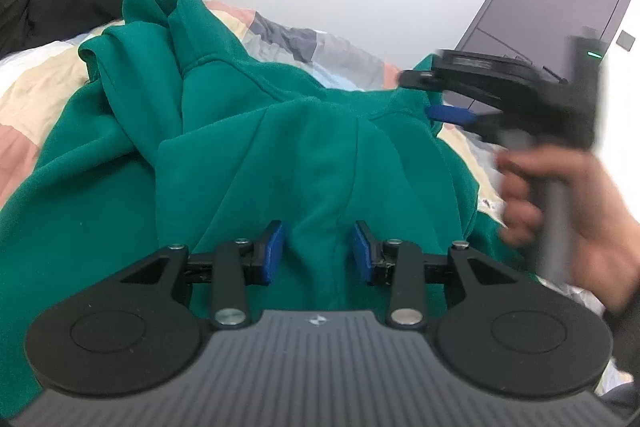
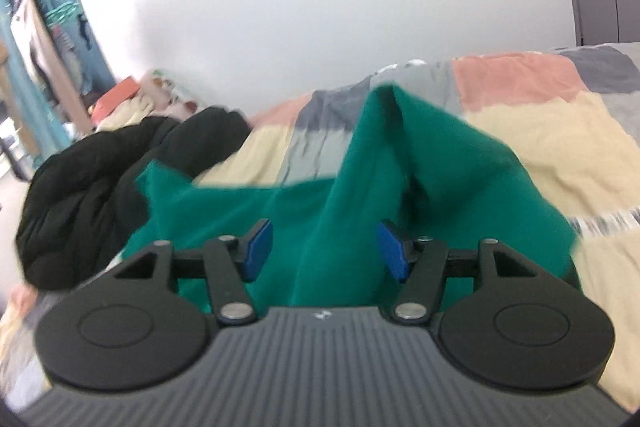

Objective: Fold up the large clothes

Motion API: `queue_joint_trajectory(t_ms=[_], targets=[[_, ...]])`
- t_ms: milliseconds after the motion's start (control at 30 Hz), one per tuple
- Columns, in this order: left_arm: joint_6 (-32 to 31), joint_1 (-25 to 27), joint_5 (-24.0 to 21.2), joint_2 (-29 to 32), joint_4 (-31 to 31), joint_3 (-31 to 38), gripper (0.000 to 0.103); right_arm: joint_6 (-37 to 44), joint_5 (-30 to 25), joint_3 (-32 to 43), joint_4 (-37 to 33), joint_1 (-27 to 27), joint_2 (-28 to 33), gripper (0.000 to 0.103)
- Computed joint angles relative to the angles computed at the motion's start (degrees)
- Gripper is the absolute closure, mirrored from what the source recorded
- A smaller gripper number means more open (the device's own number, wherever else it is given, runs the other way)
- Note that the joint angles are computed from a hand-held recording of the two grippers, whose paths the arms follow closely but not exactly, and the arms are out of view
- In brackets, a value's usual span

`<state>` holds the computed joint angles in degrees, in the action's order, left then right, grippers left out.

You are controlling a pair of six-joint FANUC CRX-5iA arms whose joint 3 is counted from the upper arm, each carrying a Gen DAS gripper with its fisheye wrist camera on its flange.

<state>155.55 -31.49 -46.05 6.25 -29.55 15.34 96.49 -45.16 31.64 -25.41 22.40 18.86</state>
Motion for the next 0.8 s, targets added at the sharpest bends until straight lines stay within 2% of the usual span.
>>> queue_joint_trajectory(t_ms=[67,133,167,200,267,367,400,433,533,667,800], targets=[[1.1,-0.3,1.1,-0.5,-1.3,-0.7,0.060,-5.4,0.9,3.0,6.2,1.8,3.6,0.042],[1.2,-0.1,2.5,-0.7,-1.6,-1.2,0.060,-8.9,-1.7,7.5,11.0,3.1,7.6,0.042],[1.4,-0.1,3.1,-0.8,-1.9,-1.4,0.060,-9.4,-3.1,9.9,13.1,3.6,9.5,0.058],[1.7,-0.1,3.7,-1.0,-2.1,-1.7,0.060,-10.4,-4.6,12.1,15.4,4.1,11.2,0.087],[2.8,-0.2,5.5,-1.4,-2.6,-2.4,0.060,-11.2,-5.0,13.7,16.4,3.8,12.1,0.090],[4.1,-0.1,7.8,-1.5,-2.8,-3.1,0.060,-8.9,4.3,9.2,18.7,3.5,10.2,0.094],[4.4,0.0,8.2,-1.4,-2.8,-3.0,0.060,-7.7,5.8,9.6,18.2,2.9,10.7,0.094],[4.4,0.2,8.8,-1.3,-2.6,-3.1,0.060,-6.7,5.2,10.7,17.9,2.4,11.7,0.094],[4.0,0.2,9.0,-0.8,-2.3,-2.8,0.060,-7.9,2.5,12.4,24.5,2.9,14.8,0.095],[4.1,0.7,9.3,-0.6,-1.4,-3.2,0.060,-7.2,2.1,11.8,25.3,2.7,16.5,0.095],[3.6,0.6,9.0,-0.7,-1.5,-3.3,0.058,-5.4,3.0,12.5,22.6,2.0,18.0,0.095]])
